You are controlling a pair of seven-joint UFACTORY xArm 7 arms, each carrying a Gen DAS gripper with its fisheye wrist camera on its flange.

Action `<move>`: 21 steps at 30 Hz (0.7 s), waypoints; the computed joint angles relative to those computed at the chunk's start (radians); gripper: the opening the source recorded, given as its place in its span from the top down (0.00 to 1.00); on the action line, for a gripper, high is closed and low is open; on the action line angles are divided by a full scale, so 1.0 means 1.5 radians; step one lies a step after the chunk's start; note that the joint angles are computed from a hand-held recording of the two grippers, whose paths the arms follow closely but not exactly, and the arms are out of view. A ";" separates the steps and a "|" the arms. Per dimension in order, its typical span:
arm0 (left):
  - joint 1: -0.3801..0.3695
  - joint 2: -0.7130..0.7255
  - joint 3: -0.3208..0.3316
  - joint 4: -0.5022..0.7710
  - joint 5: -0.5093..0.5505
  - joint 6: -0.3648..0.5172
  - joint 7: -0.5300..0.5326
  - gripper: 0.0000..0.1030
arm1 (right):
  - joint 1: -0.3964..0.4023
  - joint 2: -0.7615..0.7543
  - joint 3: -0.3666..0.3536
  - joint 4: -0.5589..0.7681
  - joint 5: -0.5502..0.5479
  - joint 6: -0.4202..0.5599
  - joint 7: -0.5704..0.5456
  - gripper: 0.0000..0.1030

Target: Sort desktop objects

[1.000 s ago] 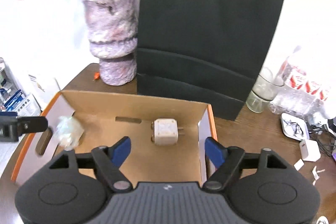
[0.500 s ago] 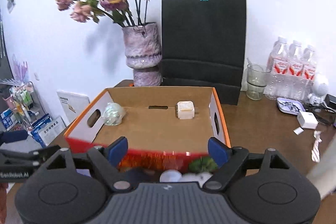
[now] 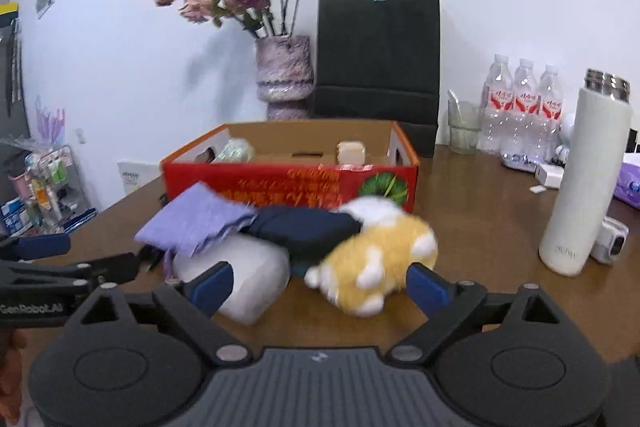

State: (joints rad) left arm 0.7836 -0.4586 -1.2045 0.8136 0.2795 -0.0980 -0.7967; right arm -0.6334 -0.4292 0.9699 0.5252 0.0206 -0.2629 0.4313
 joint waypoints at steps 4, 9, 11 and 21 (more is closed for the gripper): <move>-0.049 -0.018 0.025 -0.043 -0.003 -0.017 0.009 0.00 | 0.088 0.002 -0.069 -0.042 -0.008 -0.016 -0.036 0.09; -0.072 -0.018 0.031 -0.050 0.015 0.020 0.019 0.00 | 0.107 -0.017 -0.054 -0.107 0.062 -0.139 -0.041 0.00; -0.063 -0.026 0.021 -0.052 0.018 0.025 0.012 0.00 | 0.082 -0.028 -0.006 -0.130 0.116 -0.198 -0.048 0.00; -0.081 0.014 0.036 -0.040 0.053 0.053 0.004 0.00 | 0.061 -0.063 0.031 -0.097 0.151 -0.009 -0.073 0.00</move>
